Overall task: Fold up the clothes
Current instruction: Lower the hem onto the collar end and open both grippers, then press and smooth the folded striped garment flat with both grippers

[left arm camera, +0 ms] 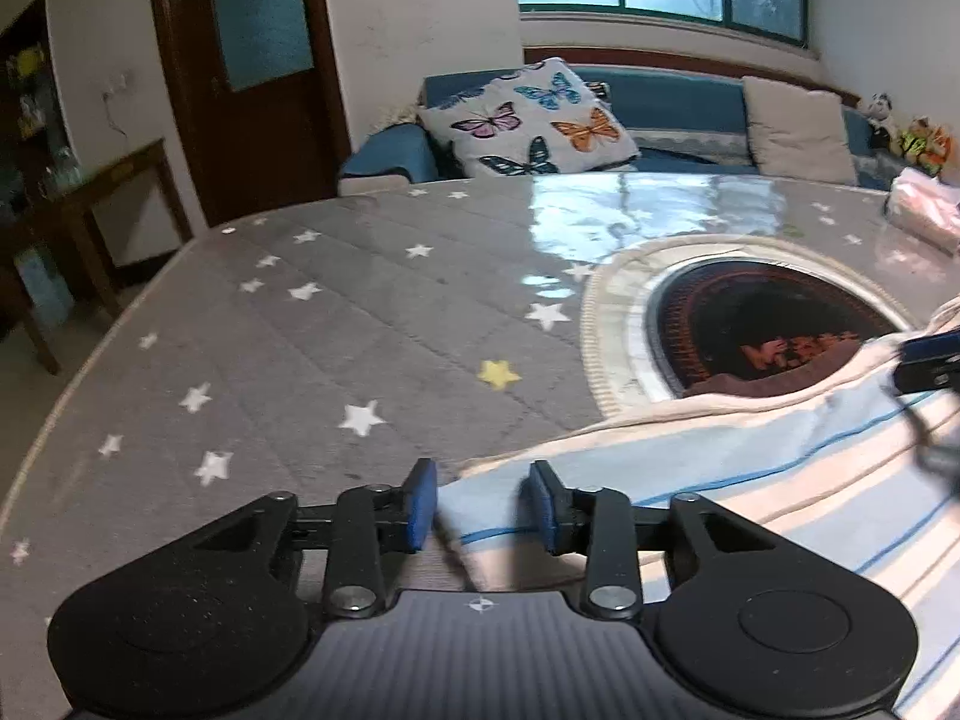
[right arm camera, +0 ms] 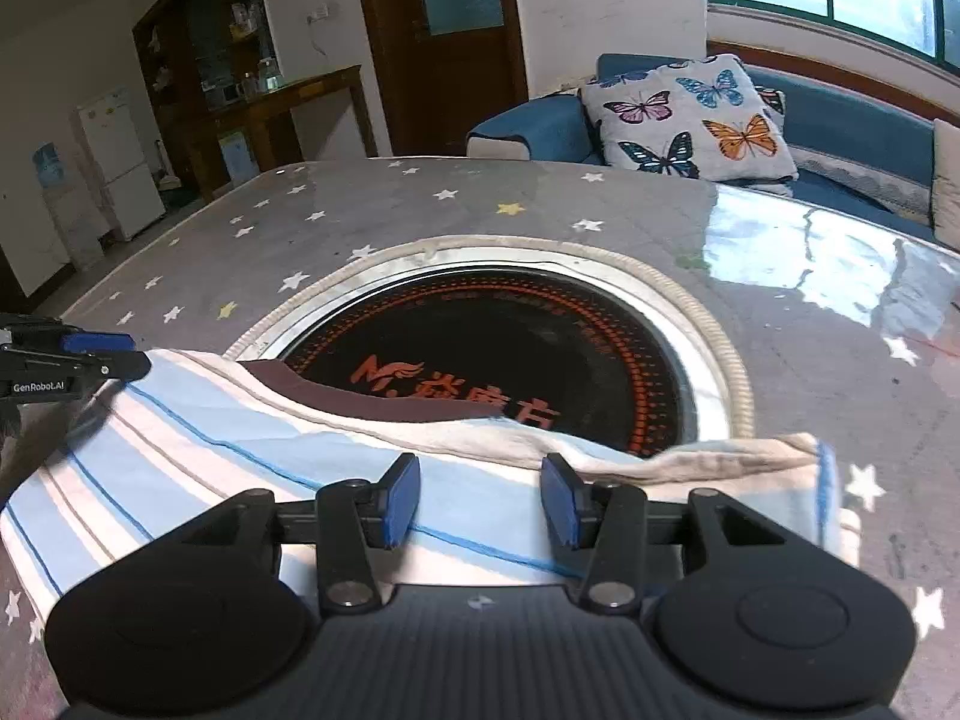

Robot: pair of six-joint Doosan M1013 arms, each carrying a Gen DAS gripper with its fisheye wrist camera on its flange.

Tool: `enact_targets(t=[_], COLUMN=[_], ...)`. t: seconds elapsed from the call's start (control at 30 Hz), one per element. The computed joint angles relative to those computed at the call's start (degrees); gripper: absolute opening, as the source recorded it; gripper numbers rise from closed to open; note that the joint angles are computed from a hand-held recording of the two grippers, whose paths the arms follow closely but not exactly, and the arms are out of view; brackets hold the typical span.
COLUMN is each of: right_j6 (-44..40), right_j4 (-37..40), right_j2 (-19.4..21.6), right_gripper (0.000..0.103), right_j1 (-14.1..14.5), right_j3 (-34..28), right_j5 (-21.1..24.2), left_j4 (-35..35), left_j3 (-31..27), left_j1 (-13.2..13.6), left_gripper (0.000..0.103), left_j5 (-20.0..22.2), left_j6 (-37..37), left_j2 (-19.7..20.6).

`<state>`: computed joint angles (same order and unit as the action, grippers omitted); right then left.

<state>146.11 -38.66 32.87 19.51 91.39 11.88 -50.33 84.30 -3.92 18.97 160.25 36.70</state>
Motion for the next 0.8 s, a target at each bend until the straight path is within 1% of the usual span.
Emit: enact_targets(t=[0.07, 0.13, 0.2, 0.27, 0.33, 0.43, 0.47, 0.53, 0.6, 0.67, 0.77, 0.8], right_j6=[1.35, 4.83, 6.43, 8.64, 10.97, 16.88, 18.31, 23.04, 26.52, 31.41, 37.8, 38.22], right_j4=[-0.98, -4.2, -5.53, -7.81, -9.94, -14.28, -15.04, -18.66, -21.78, -26.48, -32.37, -32.38], right_j2=[-0.48, -1.08, -1.7, -2.2, -2.71, -3.35, -3.54, -4.04, -4.63, -5.17, -5.69, -5.73], right_gripper=[0.046, 0.047, 0.05, 0.051, 0.051, 0.051, 0.051, 0.051, 0.051, 0.053, 0.054, 0.054], right_j1=[-0.09, 0.01, 0.07, 0.21, 0.23, 0.13, 0.01, -0.18, -0.19, -0.21, -0.55, -0.79], right_j3=[0.64, 1.39, 2.16, 2.84, 3.71, 5.14, 5.59, 6.6, 7.26, 7.8, 8.51, 8.66], right_j5=[-0.03, 0.36, 0.48, 0.84, 0.75, 1.01, 1.27, 1.29, 1.68, 2.2, 2.55, 2.48], left_j4=[2.22, 1.97, -1.58, -4.5, -9.38, -12.59, -12.75, -12.14, -12.35, -12.2, -13.19, -13.41], left_j3=[-0.17, 0.28, 1.16, 2.17, 3.24, 4.4, 4.61, 4.89, 4.9, 4.93, 5.05, 5.07], left_j1=[0.16, 0.21, 0.24, 0.03, -0.11, -0.53, -0.7, -1.12, -1.45, -1.96, -2.63, -2.85], left_gripper=[0.039, 0.039, 0.041, 0.044, 0.053, 0.062, 0.064, 0.074, 0.08, 0.091, 0.092, 0.093], left_j5=[-0.04, -0.94, -1.55, -2.12, -1.86, -1.32, -1.07, -1.09, -0.79, -1.0, -0.63, -0.62], left_j6=[-2.62, -3.25, -0.21, 3.27, 8.99, 13.52, 14.06, 13.86, 14.28, 14.19, 15.78, 16.31], left_j2=[0.11, -0.22, -0.94, -1.76, -2.57, -3.41, -3.54, -3.73, -3.76, -3.79, -3.82, -3.83])
